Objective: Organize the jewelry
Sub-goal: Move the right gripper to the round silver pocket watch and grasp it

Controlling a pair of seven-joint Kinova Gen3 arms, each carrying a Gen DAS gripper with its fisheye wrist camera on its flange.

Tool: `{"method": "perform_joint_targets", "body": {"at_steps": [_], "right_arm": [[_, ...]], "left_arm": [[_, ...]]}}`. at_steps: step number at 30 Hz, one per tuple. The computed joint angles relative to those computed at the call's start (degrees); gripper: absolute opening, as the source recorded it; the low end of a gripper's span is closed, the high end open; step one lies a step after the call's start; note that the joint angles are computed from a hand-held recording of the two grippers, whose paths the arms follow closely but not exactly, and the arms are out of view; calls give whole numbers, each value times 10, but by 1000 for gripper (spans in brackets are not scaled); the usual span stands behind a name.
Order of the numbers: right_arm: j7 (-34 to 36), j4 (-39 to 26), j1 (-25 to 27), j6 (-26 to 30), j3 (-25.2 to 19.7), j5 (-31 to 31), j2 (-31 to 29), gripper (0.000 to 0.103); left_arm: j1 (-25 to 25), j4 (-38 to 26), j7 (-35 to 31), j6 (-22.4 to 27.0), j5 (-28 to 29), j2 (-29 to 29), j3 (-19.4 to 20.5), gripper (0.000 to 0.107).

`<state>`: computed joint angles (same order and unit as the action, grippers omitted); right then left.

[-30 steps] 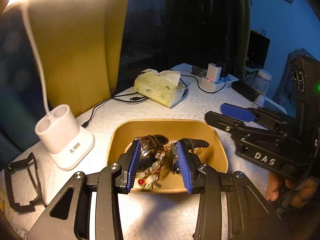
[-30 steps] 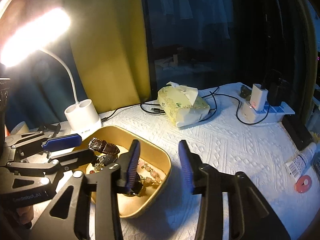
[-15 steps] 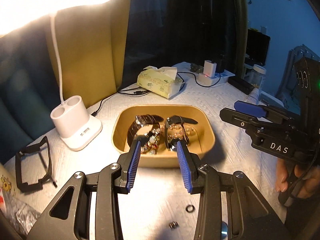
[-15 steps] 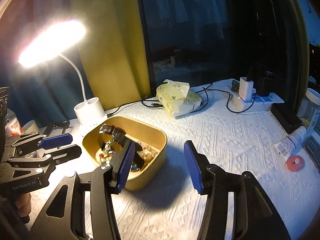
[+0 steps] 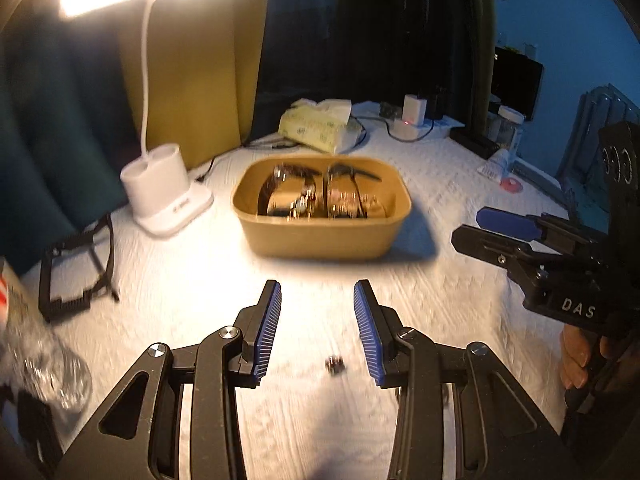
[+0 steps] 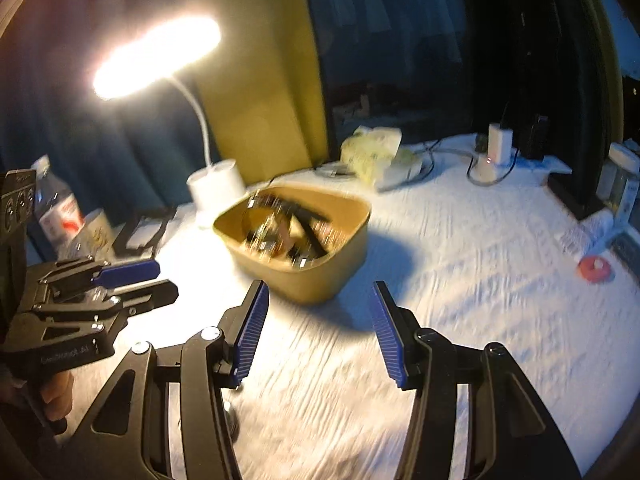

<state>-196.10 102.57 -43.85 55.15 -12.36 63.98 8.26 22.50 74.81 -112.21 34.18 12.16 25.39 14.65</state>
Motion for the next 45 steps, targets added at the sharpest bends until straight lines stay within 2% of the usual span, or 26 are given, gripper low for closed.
{"method": "perform_joint_targets", "body": {"at_steps": [10, 14, 19, 27, 39, 45], "right_arm": [[7, 7, -16, -11, -9, -32, 5, 52], [54, -2, -15, -31, -9, -65, 10, 52], [126, -28, -15, -57, -1, -107, 28, 52], [209, -62, -13, -79, 20, -181, 54, 52], [241, -129, -64, 6, 48, -195, 95, 55], [245, -132, -75, 15, 52, -188, 100, 54]], "left_arm": [[-19, 67, 8, -10, 24, -39, 2, 40], [-18, 93, 10, -28, 18, -54, -2, 40], [-26, 97, 13, -25, 23, -52, -1, 40], [-55, 102, -13, -22, 56, -48, 12, 40], [-77, 97, -20, -7, 81, -30, 11, 40], [-85, 94, -37, 1, 98, -27, 16, 40]]}}
